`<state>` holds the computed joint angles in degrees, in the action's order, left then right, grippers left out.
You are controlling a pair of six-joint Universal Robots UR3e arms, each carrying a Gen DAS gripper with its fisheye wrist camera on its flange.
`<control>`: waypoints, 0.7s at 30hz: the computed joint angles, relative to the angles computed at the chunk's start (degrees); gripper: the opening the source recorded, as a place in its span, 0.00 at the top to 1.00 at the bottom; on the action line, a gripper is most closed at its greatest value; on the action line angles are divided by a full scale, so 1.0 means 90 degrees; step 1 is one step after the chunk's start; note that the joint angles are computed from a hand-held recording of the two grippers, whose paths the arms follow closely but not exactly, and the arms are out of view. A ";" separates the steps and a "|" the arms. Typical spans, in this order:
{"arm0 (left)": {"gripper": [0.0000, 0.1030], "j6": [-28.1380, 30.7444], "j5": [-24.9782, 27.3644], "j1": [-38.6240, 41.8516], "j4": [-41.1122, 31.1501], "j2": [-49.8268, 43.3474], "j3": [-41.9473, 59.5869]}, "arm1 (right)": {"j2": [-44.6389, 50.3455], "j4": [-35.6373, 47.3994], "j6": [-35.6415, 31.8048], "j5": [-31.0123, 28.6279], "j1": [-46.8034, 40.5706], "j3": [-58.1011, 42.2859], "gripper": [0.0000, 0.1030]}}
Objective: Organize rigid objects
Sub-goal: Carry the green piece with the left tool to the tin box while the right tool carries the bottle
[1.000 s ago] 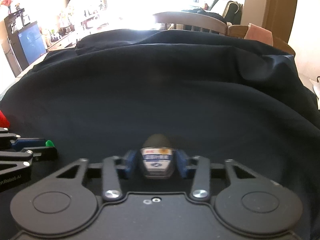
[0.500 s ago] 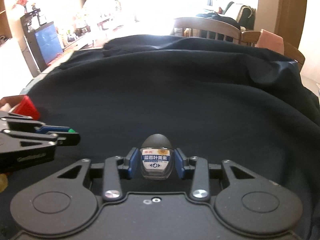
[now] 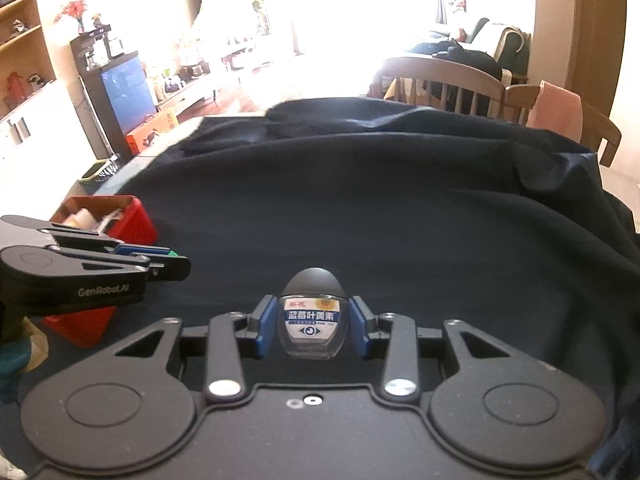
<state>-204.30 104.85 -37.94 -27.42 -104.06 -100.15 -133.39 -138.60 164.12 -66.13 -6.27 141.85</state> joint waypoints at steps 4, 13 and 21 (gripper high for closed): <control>0.85 -0.0065 -0.0054 0.0107 -0.0063 0.0674 -0.0556 | 0.0088 -0.0080 0.0503 -0.0393 0.0707 -0.0273 0.63; 0.85 0.0123 -0.0276 0.0558 -0.0150 0.2067 -0.1634 | 0.1262 -0.1058 0.1728 -0.1502 0.2532 -0.0906 0.63; 0.85 0.0710 -0.0799 0.1472 -0.0453 0.3566 -0.2569 | 0.2746 -0.1880 0.2767 -0.2651 0.4229 -0.1770 0.63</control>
